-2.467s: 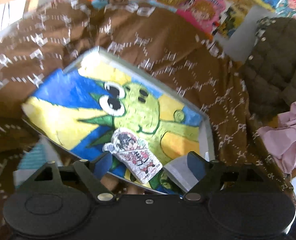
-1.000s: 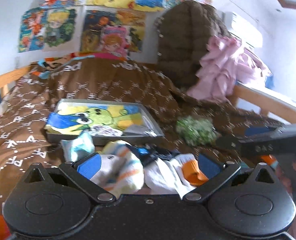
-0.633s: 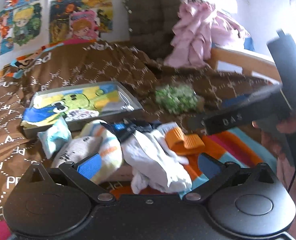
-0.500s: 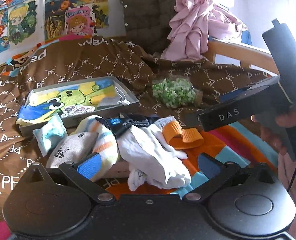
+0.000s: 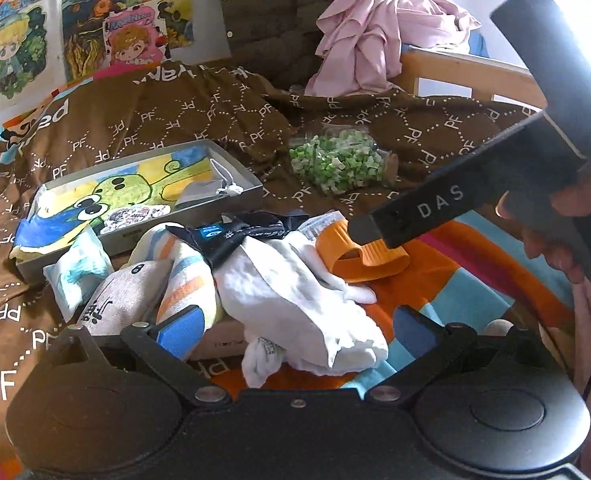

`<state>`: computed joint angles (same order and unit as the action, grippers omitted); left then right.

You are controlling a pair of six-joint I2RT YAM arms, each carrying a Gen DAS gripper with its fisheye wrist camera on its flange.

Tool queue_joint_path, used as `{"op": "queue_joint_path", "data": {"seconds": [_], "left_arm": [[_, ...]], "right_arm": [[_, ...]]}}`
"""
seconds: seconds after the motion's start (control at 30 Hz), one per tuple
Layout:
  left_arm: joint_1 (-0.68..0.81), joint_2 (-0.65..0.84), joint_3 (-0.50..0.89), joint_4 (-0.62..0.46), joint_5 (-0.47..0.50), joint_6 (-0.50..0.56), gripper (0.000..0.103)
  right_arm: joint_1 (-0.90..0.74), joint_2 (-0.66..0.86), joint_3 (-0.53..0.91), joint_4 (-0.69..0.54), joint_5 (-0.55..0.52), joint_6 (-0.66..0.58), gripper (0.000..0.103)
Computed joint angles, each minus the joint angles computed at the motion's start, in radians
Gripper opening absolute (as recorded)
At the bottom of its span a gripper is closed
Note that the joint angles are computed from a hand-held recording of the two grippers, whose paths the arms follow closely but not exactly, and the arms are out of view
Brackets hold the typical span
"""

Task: Organize soft objects

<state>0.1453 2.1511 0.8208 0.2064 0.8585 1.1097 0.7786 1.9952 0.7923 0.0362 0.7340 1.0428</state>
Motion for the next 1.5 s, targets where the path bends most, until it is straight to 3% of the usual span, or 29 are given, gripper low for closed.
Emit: {"op": "queue_joint_path", "data": {"seconds": [0.3, 0.53, 0.67, 0.83, 1.0, 1.17, 1.33, 1.5], "left_arm": [[-0.012, 0.014, 0.023, -0.019, -0.007, -0.012, 0.096], [-0.025, 0.039, 0.085, -0.075, -0.036, -0.091, 0.087], [-0.027, 0.07, 0.16, -0.168, -0.019, -0.154, 0.083], [-0.036, 0.145, 0.311, -0.368, -0.005, -0.281, 0.081], [-0.037, 0.145, 0.293, -0.295, 0.016, -0.365, 0.071], [-0.04, 0.134, 0.276, -0.289, 0.034, -0.34, 0.06], [-0.051, 0.116, 0.223, -0.194, 0.054, -0.354, 0.05], [-0.058, 0.081, 0.147, -0.097, 0.066, -0.312, 0.049]], "right_arm": [[-0.068, 0.009, -0.002, 0.055, -0.066, -0.097, 0.103], [-0.198, 0.037, -0.025, 0.194, -0.253, -0.217, 0.097], [-0.248, 0.063, -0.022, 0.225, -0.321, -0.201, 0.093], [-0.281, 0.071, -0.045, 0.278, -0.39, -0.162, 0.09], [-0.286, 0.084, -0.033, 0.273, -0.4, -0.152, 0.084], [-0.29, 0.098, -0.021, 0.265, -0.407, -0.144, 0.079], [-0.289, 0.101, -0.019, 0.269, -0.401, -0.137, 0.072], [-0.296, 0.084, -0.046, 0.294, -0.401, -0.119, 0.07]]}}
